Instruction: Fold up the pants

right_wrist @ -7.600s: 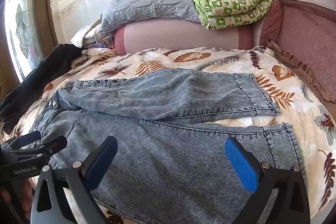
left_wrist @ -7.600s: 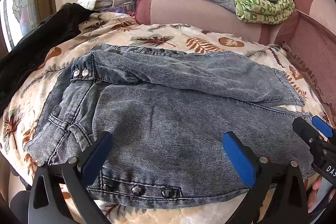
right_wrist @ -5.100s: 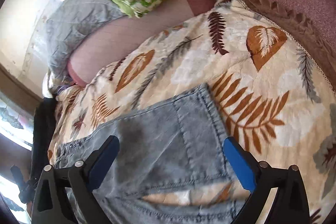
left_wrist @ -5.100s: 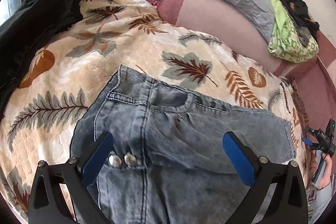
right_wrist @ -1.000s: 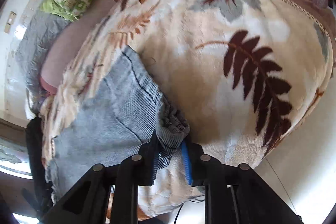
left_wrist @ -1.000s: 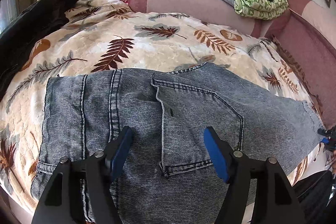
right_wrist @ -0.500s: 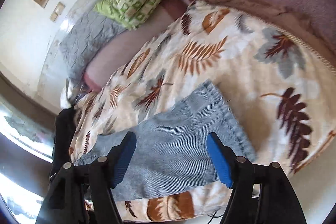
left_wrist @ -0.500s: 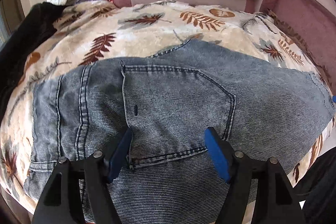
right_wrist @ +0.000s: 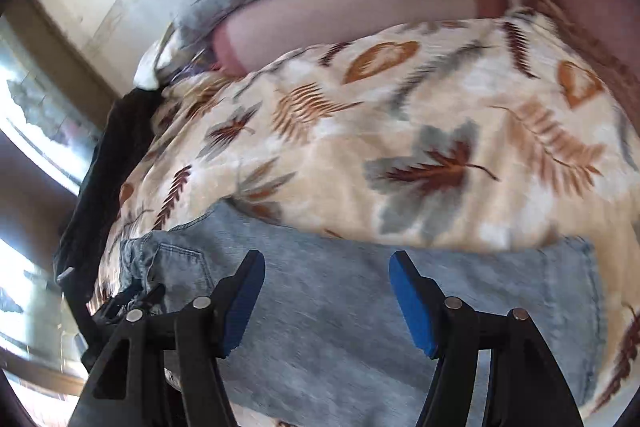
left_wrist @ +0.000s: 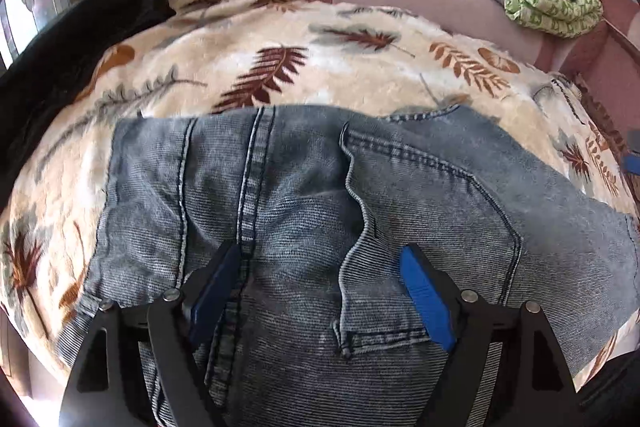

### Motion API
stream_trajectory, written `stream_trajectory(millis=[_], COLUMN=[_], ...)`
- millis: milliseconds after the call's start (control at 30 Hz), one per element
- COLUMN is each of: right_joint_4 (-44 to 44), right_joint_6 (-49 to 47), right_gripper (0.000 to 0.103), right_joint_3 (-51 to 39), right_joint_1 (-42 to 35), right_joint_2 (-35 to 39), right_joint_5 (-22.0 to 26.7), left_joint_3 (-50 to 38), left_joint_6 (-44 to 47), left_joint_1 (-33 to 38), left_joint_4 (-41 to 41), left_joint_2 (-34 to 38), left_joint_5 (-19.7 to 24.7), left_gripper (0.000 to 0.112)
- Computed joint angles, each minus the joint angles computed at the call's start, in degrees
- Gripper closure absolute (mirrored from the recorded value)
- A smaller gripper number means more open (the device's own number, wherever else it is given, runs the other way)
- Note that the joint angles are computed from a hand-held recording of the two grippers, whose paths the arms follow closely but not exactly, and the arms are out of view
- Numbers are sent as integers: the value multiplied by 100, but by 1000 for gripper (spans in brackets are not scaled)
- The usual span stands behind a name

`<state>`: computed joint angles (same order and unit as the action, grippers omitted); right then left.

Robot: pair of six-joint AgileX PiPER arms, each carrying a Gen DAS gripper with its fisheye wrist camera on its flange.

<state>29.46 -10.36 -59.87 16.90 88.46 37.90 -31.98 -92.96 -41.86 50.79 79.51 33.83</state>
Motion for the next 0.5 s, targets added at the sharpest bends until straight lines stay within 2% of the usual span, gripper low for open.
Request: stream_trajectory(millis=[33,67,133,167,200,333,400,500], right_joint_4=[12,-68,-665,-986,-1263,-1745,-2106,-3163], right_joint_6=[33,131,618,850,1069,1245,1185,1518], right_gripper=[35,36,40,49,54,56,97,100], right_joint_3=[-545,-1027,-2044,-2535,-3068,-4773,-5263,-4975], right_joint_1=[263,521,1033,1250,1420,1750,1945,2335], right_joint_2=[567,1073,1977,2404,2809,4071,4388,4157], right_joint_5=[145,224,402,576,821,1769,2130,1729], left_joint_3=[16,40,26,46,65,124,141,175], left_joint_6=[-192,-173,-131,-153,-163,-138,-77,-55], left_joint_1=[-138,-126,-125,-121,-122,-100,-75,-55], left_joint_4=[155,105,89,98,113,147,144,162], left_joint_2=[2,65,103,91,71,8,-19,-47], left_joint_5=[146,114,131,112,102,43,2,-56], left_gripper=[30,30,30,30,30,30,30,30])
